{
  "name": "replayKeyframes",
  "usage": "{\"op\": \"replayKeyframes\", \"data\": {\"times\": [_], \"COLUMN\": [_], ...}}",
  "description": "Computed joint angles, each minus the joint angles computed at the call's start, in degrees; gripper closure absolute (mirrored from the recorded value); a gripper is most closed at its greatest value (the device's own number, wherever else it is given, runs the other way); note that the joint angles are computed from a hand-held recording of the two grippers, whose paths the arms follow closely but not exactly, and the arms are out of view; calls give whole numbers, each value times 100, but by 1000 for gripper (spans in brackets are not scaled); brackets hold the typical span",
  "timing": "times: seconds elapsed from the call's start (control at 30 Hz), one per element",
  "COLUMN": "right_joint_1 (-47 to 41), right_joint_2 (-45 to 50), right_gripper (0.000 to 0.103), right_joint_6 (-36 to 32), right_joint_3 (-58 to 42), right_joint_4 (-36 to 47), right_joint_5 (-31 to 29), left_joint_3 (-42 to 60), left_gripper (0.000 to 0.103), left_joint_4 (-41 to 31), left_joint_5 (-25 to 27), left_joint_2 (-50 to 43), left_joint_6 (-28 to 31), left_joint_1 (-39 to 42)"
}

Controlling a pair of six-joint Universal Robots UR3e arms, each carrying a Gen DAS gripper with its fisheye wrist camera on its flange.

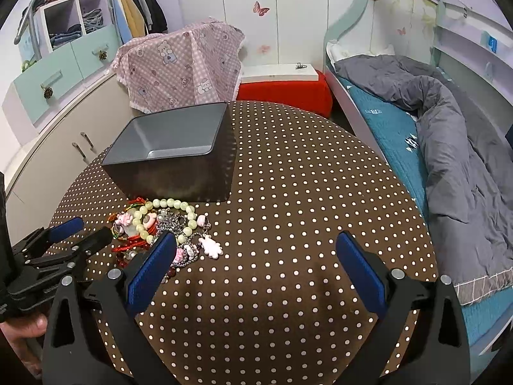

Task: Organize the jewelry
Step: 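Lower the left tool toward the jewelry pile beside the grey tray, then grasp the red bead bracelet with the right tool and lift it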

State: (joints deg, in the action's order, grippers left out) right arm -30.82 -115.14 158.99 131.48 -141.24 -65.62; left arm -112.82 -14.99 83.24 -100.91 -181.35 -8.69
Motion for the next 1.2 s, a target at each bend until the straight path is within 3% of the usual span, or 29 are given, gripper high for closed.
{"op": "replayKeyframes", "data": {"times": [0.13,0.2,0.27,0.33,0.53,0.7,1.0,1.2], "right_joint_1": [53,39,31,48,209,337,267,169], "right_joint_2": [27,18,24,18,26,-14,-239,-352], "right_gripper": [8,8,8,8,8,8,8,8], "right_joint_6": [-1,-5,4,2,56,72,32,-181], "right_joint_3": [-35,-40,-53,-59,-99,-101,-95,-29], "right_joint_4": [-16,-9,-1,3,-30,-30,118,246], "right_joint_5": [-51,-56,-53,-73,-111,-109,-49,205], "left_joint_3": [388,623,645,631,392,317,5,-757], "left_gripper": [26,36,57,71,71,91,92,92], "left_joint_4": [170,128,81,46,66,26,226,544], "left_joint_5": [461,520,292,-142,-515,-1002,-1288,-1511], "left_joint_2": [-419,-629,-697,-663,-504,-462,-147,723], "left_joint_6": [163,389,596,847,1173,1204,1118,797], "left_joint_1": [-365,-424,-338,-223,-75,274,458,812]}}
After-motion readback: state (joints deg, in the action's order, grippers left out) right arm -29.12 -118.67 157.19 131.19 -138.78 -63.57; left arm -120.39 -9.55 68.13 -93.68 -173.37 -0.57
